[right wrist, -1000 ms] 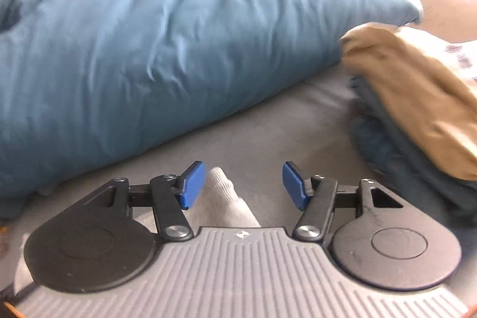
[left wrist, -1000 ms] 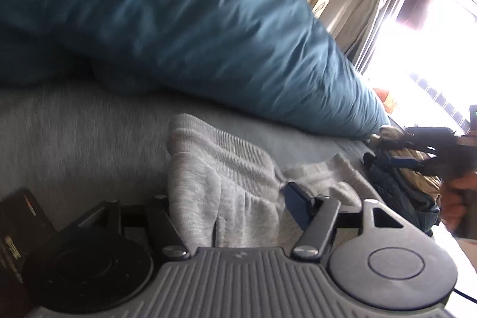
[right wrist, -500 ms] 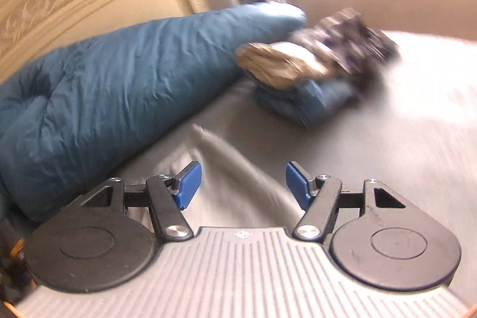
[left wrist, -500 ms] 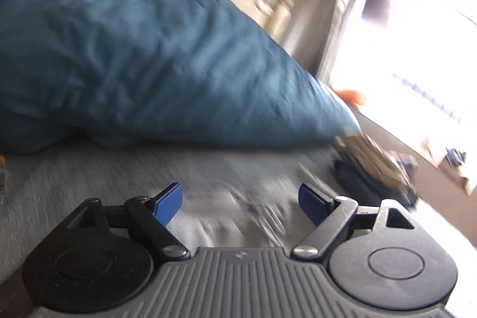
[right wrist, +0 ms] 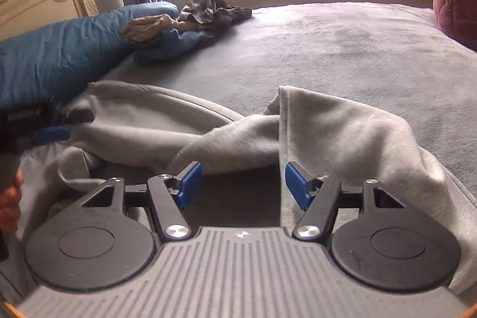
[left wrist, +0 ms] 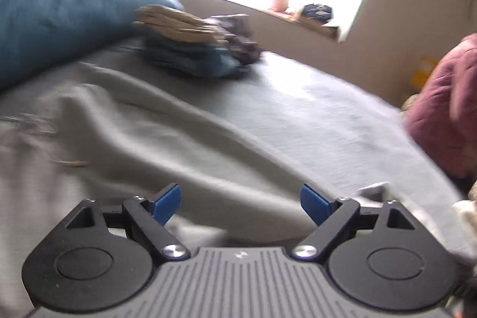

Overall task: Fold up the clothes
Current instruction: 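Move both open grippers over the grey sweatshirt on the bed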

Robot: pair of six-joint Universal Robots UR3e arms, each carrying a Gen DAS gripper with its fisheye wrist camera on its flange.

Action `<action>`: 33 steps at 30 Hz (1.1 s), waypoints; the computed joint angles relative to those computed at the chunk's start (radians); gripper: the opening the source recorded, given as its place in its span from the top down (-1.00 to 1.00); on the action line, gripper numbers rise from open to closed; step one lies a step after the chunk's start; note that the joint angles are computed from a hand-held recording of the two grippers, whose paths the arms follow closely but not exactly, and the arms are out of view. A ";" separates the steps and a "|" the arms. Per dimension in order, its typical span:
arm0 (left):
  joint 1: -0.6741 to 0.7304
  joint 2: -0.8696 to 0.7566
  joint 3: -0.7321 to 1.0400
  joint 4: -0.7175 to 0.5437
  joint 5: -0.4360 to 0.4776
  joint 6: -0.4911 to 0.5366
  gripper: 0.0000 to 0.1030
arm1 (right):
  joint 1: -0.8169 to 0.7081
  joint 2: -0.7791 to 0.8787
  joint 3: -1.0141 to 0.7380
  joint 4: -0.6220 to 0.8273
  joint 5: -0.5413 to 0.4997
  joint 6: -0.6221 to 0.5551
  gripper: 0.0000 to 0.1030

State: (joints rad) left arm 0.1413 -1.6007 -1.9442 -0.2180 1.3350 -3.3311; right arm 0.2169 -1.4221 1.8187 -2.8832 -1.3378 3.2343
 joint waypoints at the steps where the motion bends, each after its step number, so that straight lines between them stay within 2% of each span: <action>1: -0.012 -0.047 0.007 0.061 -0.028 0.016 -0.90 | -0.002 0.008 0.007 -0.027 0.000 -0.011 -0.20; 3: -0.047 -0.151 0.030 0.146 -0.043 0.058 -0.90 | -0.005 0.034 0.005 -0.075 0.005 -0.017 -0.20; 6: -0.090 -0.298 0.041 0.258 0.011 0.151 -0.92 | -0.004 0.077 -0.003 -0.123 0.011 -0.040 -0.20; 7: -0.090 -0.331 0.038 0.270 0.014 0.180 -1.00 | -0.002 0.092 -0.007 -0.134 0.011 -0.049 -0.20; 8: -0.089 -0.362 0.040 0.265 0.016 0.210 -1.00 | 0.007 0.105 -0.017 -0.121 -0.006 -0.060 -0.20; 11: -0.114 -0.379 -0.015 0.372 0.055 0.243 -1.00 | 0.022 0.139 -0.038 -0.096 -0.034 -0.089 -0.20; 17: -0.117 -0.381 -0.020 0.383 0.073 0.270 -1.00 | 0.030 0.205 -0.113 0.007 -0.089 -0.068 -0.22; 23: -0.135 -0.398 0.018 0.358 0.107 0.281 -1.00 | 0.050 0.214 -0.126 0.022 -0.120 -0.073 -0.26; 33: -0.127 -0.401 0.024 0.351 0.099 0.285 -1.00 | 0.054 0.208 -0.137 0.061 -0.123 -0.041 -0.37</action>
